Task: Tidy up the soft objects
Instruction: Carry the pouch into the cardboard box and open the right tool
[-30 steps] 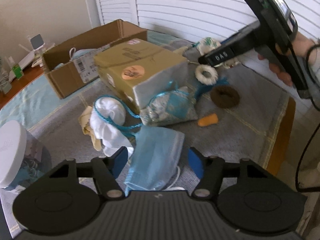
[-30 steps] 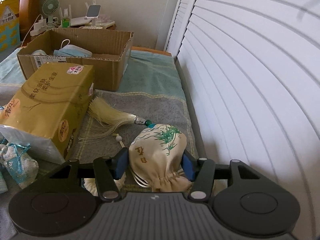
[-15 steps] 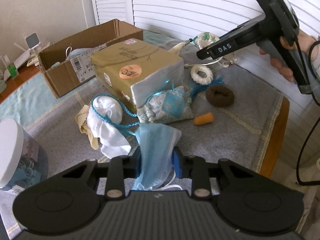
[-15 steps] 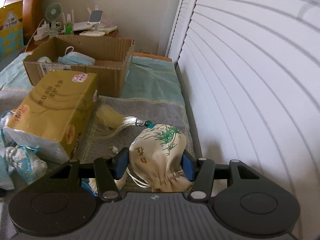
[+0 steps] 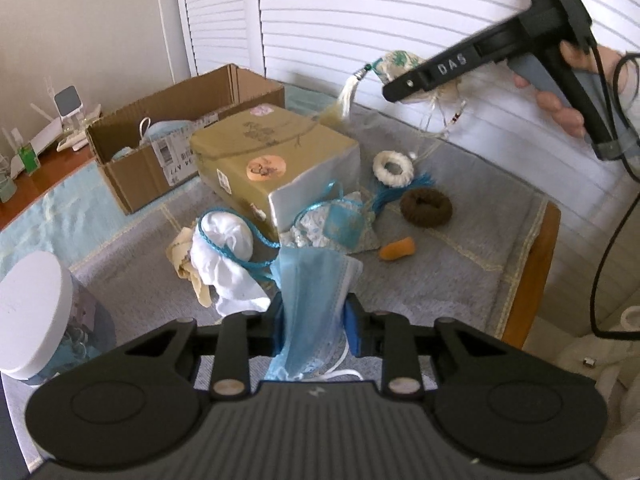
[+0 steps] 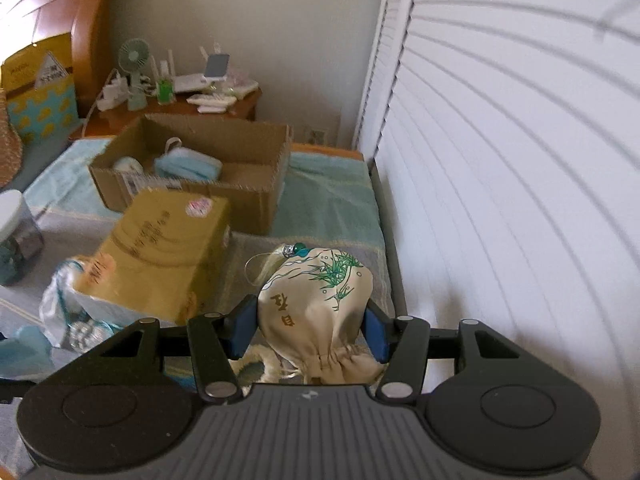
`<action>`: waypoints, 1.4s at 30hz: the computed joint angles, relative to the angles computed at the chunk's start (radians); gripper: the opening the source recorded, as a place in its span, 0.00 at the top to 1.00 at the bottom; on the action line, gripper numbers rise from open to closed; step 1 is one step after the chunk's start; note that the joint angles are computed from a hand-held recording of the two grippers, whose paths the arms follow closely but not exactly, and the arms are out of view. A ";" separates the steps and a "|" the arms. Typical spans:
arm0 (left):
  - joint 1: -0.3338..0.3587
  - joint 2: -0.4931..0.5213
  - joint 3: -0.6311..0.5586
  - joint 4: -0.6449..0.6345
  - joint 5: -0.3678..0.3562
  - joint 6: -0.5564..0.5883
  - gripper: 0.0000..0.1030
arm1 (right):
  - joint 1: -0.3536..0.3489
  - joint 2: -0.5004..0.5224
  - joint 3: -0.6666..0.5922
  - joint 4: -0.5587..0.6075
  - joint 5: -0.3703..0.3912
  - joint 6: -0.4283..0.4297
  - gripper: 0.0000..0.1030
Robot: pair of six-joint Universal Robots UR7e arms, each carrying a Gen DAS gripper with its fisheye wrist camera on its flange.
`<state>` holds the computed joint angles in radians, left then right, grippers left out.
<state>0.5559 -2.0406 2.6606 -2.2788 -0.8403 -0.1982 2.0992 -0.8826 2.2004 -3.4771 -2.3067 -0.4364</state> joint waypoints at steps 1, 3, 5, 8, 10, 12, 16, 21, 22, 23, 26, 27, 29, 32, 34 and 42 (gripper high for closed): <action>-0.002 -0.006 0.002 -0.001 -0.001 0.001 0.73 | 0.005 -0.006 -0.006 0.013 0.006 -0.003 0.42; -0.006 -0.017 0.007 -0.007 -0.006 0.006 0.73 | 0.016 -0.012 -0.024 0.040 0.014 -0.017 0.42; -0.007 -0.028 0.012 -0.013 -0.012 0.014 0.73 | 0.022 -0.014 -0.048 0.064 0.021 -0.027 0.42; -0.009 -0.041 0.014 -0.017 -0.019 0.025 0.73 | 0.024 -0.017 -0.096 0.120 0.053 -0.031 0.42; -0.010 -0.048 0.016 -0.021 -0.019 0.031 0.73 | 0.027 -0.014 -0.128 0.148 0.067 -0.039 0.42; -0.008 -0.056 0.015 -0.028 -0.023 0.038 0.73 | 0.036 -0.003 -0.165 0.165 0.073 -0.061 0.42; 0.000 -0.067 0.013 -0.038 -0.022 0.047 0.73 | 0.049 0.013 -0.248 0.236 0.120 -0.094 0.42; 0.019 -0.071 0.012 -0.061 -0.019 0.057 0.73 | 0.052 0.059 -0.370 0.331 0.216 -0.121 0.42; 0.024 -0.069 0.011 -0.070 -0.019 0.061 0.73 | 0.052 0.072 -0.393 0.343 0.229 -0.134 0.42; 0.031 -0.065 0.010 -0.080 -0.020 0.065 0.73 | 0.053 0.086 -0.417 0.359 0.243 -0.143 0.42; 0.051 -0.053 0.005 -0.104 -0.021 0.073 0.73 | 0.051 0.135 -0.489 0.397 0.284 -0.177 0.42; 0.058 -0.049 0.004 -0.111 -0.022 0.073 0.73 | 0.050 0.153 -0.514 0.412 0.295 -0.187 0.42; 0.070 -0.040 0.000 -0.120 -0.019 0.072 0.73 | 0.046 0.186 -0.557 0.434 0.313 -0.206 0.42; 0.083 -0.027 -0.006 -0.135 -0.013 0.069 0.73 | 0.035 0.237 -0.628 0.477 0.343 -0.232 0.42; 0.090 -0.019 -0.010 -0.142 -0.010 0.065 0.73 | 0.026 0.257 -0.657 0.501 0.368 -0.236 0.42; 0.102 0.004 -0.017 -0.146 -0.008 0.063 0.73 | -0.017 0.294 -0.670 0.561 0.349 -0.263 0.42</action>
